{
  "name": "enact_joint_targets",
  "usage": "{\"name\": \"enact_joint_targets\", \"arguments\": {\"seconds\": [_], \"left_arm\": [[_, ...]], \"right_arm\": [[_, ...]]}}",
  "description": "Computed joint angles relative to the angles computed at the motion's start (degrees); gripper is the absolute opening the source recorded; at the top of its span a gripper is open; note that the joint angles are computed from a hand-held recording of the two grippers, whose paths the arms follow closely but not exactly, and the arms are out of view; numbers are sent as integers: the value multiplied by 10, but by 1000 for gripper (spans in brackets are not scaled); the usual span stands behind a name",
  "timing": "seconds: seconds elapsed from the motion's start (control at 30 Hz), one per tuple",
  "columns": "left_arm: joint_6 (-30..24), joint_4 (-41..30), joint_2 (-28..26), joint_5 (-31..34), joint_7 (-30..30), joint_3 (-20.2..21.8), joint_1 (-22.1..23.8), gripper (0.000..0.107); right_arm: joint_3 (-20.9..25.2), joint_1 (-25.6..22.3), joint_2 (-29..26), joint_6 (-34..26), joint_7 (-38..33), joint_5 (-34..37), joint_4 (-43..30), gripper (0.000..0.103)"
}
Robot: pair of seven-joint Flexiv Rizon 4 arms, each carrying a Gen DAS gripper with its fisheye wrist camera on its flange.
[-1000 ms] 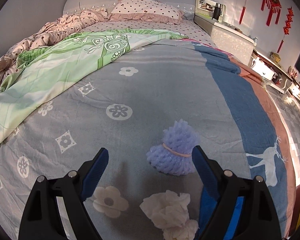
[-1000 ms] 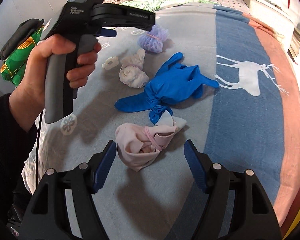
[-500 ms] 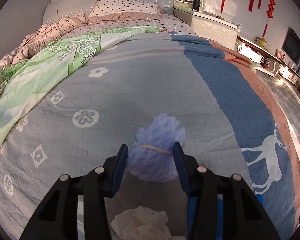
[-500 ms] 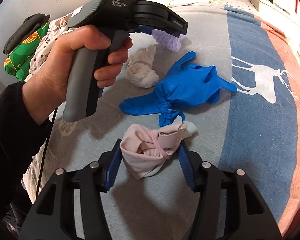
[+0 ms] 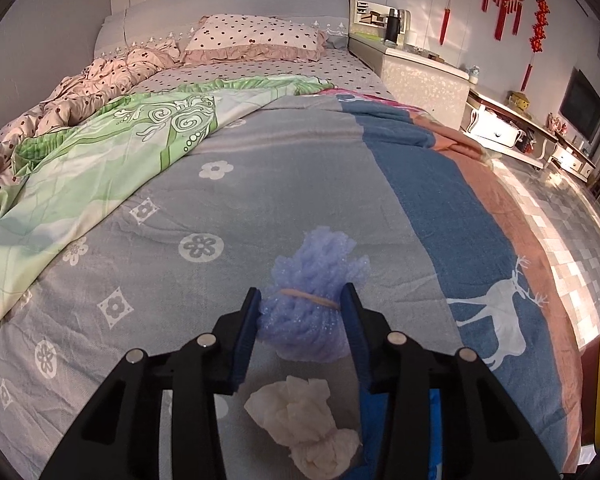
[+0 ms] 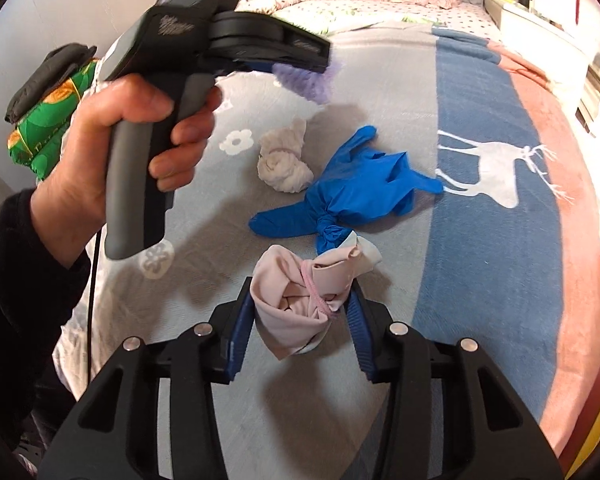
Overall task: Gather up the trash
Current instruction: 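Grasp the pink cloth with the right tool while the left tool grasps the lavender puff, then carry the pink cloth and lavender puff over the yellow bin with both tools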
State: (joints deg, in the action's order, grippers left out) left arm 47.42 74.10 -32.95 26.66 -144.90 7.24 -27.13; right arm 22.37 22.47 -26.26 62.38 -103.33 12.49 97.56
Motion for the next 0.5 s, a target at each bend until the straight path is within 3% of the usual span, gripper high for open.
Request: {"name": "enact_joint_targets", "arguments": {"seconds": [0.5], "left_arm": [[-44, 40, 85, 62, -64, -26, -43, 39]], "right_arm": [[-5, -44, 115, -14, -27, 113, 57, 42]]}}
